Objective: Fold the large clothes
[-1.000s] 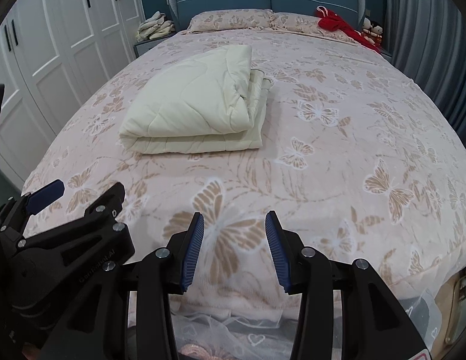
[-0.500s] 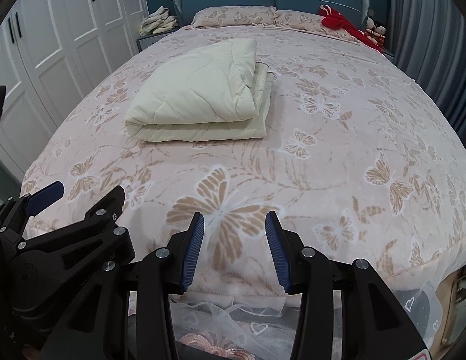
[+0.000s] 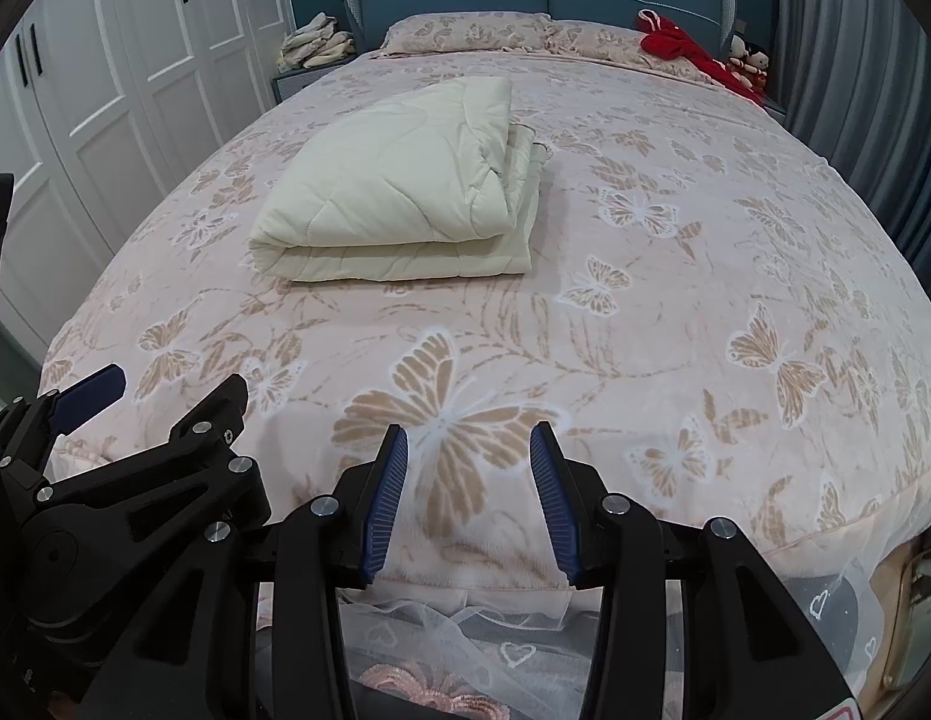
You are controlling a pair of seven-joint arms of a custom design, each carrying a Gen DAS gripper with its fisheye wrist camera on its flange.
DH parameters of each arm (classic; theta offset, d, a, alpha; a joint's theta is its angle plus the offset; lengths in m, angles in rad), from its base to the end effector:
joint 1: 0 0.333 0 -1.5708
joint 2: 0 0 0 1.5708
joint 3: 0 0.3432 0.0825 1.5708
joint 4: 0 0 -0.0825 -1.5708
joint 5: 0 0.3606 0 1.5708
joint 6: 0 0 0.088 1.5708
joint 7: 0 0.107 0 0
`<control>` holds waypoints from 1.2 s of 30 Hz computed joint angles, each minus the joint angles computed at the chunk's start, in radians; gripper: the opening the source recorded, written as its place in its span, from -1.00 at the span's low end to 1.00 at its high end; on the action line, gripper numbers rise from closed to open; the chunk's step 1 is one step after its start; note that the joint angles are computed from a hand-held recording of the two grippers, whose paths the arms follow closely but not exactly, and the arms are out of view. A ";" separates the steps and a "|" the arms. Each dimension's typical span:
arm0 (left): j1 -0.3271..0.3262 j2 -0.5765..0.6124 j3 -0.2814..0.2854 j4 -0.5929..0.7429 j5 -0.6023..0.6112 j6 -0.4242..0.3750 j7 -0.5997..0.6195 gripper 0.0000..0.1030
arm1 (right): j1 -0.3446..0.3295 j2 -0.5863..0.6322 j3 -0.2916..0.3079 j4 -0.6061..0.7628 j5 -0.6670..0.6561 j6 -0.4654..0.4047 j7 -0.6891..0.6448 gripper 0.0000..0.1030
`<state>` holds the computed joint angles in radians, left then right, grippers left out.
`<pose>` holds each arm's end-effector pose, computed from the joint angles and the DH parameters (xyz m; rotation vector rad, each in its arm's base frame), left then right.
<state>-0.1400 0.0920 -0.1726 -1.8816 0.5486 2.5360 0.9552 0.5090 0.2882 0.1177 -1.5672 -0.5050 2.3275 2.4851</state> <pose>0.5782 -0.1890 0.5575 -1.7357 1.8376 -0.5133 0.5565 0.3790 0.5642 -1.8200 1.8927 -0.5653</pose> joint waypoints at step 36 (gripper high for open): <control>-0.003 0.002 -0.001 -0.001 0.008 -0.011 -0.020 0.54 | 0.003 0.000 0.000 0.000 -0.002 -0.010 0.008 -0.16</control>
<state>-0.1431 0.0942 -0.1733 -1.8831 0.5567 2.5252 0.9352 0.5119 0.2884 0.1176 -1.5669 -0.5074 2.3172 2.4930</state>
